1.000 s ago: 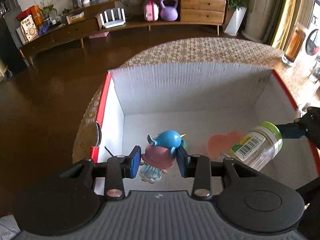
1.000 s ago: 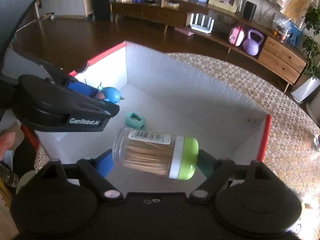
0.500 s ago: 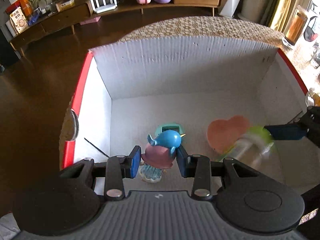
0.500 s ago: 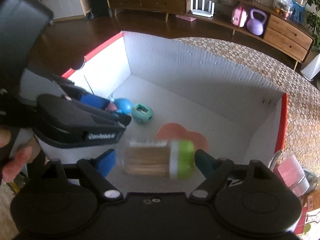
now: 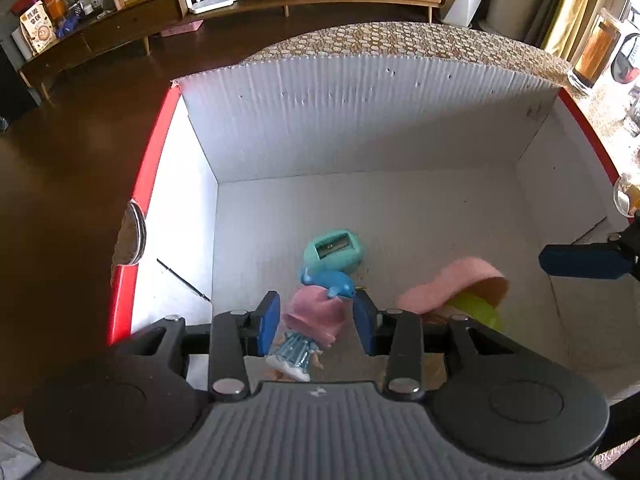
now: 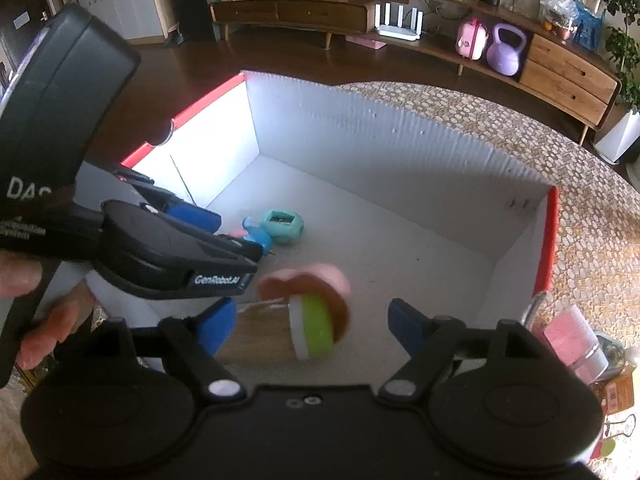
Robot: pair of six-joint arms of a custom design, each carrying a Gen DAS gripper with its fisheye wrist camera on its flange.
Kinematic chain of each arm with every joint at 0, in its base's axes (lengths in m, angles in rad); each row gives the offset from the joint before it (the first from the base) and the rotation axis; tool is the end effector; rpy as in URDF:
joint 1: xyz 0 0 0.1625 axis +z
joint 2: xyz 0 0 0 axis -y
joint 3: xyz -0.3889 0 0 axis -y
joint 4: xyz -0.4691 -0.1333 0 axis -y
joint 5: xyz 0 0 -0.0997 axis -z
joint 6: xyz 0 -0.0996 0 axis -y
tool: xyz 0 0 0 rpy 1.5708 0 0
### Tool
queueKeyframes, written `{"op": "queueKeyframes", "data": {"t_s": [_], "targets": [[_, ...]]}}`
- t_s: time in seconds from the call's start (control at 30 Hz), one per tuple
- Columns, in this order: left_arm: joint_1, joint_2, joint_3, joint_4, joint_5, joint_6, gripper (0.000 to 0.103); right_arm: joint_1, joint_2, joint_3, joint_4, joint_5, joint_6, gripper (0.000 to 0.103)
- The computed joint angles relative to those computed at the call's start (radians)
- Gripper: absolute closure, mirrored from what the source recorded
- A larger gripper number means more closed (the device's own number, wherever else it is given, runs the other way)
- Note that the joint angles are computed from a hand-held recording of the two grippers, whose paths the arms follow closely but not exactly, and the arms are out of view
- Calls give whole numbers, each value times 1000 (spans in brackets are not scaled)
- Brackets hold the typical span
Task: Organize rigid objects
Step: 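Open the left gripper to drop the doll while the right gripper releases the jar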
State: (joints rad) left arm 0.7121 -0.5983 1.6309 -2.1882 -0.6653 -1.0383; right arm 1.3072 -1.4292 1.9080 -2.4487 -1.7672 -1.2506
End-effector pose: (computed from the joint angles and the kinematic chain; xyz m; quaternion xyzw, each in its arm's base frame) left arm -0.3373 -0.5707 -0.1177 0.0109 0.8845 -0.2398 0.4001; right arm -0.0467 -0.6100 0.2801 0.4450 -0.8683 0.0774 0.2053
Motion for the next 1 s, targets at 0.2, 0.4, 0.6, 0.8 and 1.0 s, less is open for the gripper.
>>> {"op": "queueKeyframes", "data": {"t_s": [0.2, 0.4, 0.6, 0.8, 1.0], "targets": [[-29, -7, 18, -16, 27, -15, 40, -7, -36, 11, 6, 24, -14, 20], [-54, -11, 13, 22, 60, -37, 40, -15, -70, 19, 25, 52, -13, 19], [-85, -20, 6, 68, 95, -78, 40, -26, -118, 27, 55, 90, -15, 18], [-120, -31, 12, 89, 119, -111, 40, -45, -177, 31, 110, 143, -15, 15], [-156, -39, 19, 90, 123, -129, 40, -72, -227, 23, 161, 194, -16, 11]]}}
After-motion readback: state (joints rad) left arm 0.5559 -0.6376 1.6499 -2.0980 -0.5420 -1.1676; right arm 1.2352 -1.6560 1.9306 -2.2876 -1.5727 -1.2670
